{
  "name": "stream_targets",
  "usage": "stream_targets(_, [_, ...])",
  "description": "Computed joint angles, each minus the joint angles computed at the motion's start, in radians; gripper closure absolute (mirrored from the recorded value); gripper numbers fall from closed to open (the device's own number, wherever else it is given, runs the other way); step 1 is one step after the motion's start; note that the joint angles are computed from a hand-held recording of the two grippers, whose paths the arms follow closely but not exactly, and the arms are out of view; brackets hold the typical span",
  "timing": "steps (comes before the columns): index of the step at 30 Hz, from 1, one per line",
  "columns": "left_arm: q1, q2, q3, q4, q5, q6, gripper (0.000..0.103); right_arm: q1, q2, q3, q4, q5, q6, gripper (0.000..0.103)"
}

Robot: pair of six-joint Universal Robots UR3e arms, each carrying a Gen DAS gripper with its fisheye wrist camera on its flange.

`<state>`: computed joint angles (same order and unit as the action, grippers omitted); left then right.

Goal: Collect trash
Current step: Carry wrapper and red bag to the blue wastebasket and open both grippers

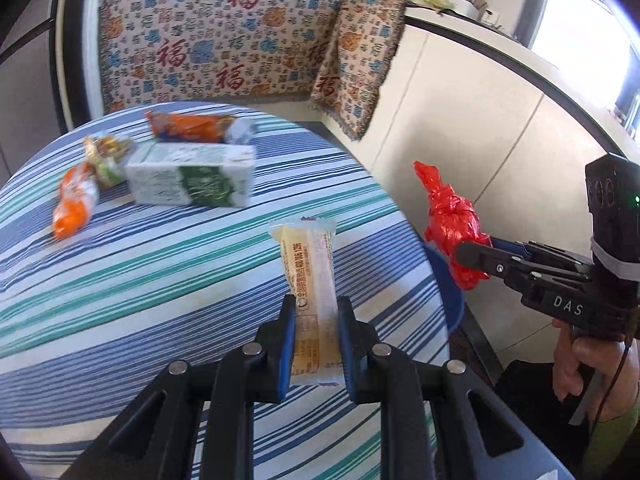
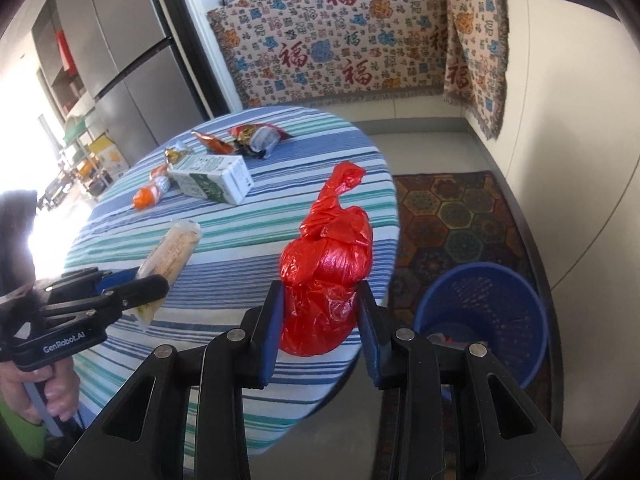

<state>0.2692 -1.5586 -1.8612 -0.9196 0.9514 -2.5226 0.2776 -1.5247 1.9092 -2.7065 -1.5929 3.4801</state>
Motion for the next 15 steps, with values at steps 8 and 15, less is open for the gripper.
stream_targets(8, [-0.235,-0.156,0.182,0.054,0.017,-0.141,0.083,-0.238,-0.200,0.069,0.220,0.035,-0.171,0.068])
stream_targets(15, [-0.458,-0.390,0.439,0.091,0.052,-0.291,0.083,-0.503,-0.328,0.210,0.265,0.120,-0.347,0.068])
